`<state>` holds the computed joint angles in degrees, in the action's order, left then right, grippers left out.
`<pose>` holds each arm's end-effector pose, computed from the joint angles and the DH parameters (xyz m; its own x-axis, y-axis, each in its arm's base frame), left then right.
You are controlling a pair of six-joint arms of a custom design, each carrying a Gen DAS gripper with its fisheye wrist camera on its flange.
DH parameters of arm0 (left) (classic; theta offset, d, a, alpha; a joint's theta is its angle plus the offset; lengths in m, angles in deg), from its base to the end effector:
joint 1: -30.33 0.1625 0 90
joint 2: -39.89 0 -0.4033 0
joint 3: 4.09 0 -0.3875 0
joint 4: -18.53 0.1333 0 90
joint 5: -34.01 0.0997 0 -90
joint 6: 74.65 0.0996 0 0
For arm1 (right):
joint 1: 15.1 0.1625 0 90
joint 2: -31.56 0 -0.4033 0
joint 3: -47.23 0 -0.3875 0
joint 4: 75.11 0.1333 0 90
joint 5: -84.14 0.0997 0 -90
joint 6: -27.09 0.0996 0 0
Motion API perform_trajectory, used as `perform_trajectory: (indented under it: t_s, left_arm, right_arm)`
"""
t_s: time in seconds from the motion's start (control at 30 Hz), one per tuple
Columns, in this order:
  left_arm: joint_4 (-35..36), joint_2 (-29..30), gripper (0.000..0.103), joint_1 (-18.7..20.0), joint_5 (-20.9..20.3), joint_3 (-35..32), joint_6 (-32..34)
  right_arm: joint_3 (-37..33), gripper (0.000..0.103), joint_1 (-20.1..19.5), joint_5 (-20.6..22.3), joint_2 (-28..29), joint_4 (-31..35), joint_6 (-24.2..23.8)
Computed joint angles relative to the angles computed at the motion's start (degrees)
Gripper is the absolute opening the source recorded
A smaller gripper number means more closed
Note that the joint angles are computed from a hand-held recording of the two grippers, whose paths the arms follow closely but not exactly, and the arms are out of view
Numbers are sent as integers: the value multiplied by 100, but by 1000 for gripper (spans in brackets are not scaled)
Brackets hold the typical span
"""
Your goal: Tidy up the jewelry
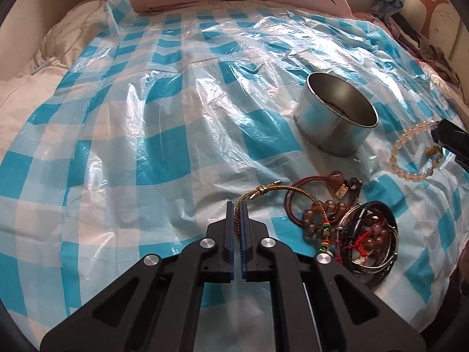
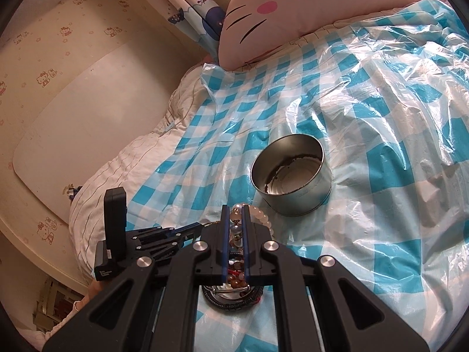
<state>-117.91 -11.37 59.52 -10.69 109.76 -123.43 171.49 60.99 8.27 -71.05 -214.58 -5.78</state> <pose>-0.3431 -0.4255 0.0380 -0.7431 0.1158 -0.6591 0.4244 0.8431 -0.3303 0.0555 -0.4314 0.3742 -0.9290 -0.3630 0.0720 -0.3472 0.7875 -0.5092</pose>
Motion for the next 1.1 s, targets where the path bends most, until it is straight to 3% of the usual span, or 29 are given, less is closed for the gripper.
perform_trajectory:
  t_s: [0.3, 0.57, 0.77, 0.87, 0.9, 0.93, 0.97, 1.1]
  left_arm:
    - [-1194, -251, 3, -230, -159, 11, 387]
    - [-1964, 243, 3, -133, -282, -728, 1072]
    - [-2180, 1002, 3, 207, -506, -1525, 1412]
    - [-1692, 1360, 3, 425, -585, -1940, 1285]
    - [-1537, 1424, 3, 452, -541, -2003, 1186]
    - [-1461, 1444, 4, 439, -455, -2001, 1107]
    - [-1503, 1420, 4, 411, -409, -1932, 1090]
    - [-1523, 1148, 7, 257, -182, -1530, 890]
  right_arm:
    - [-202, 9, 114, 244, 57, -68, 107]
    - [-560, 9, 247, 270, 451, -249, 264]
    - [-854, 9, 375, -7, 990, -673, 339]
    - [-1036, 9, 482, -474, 1360, -768, 288]
    - [-1135, 16, 518, -686, 1492, -664, 303]
    - [-1163, 34, 525, -819, 1564, -698, 347]
    - [-1114, 39, 504, -844, 1555, -834, 376]
    - [-872, 40, 384, -651, 1261, -1071, 349]
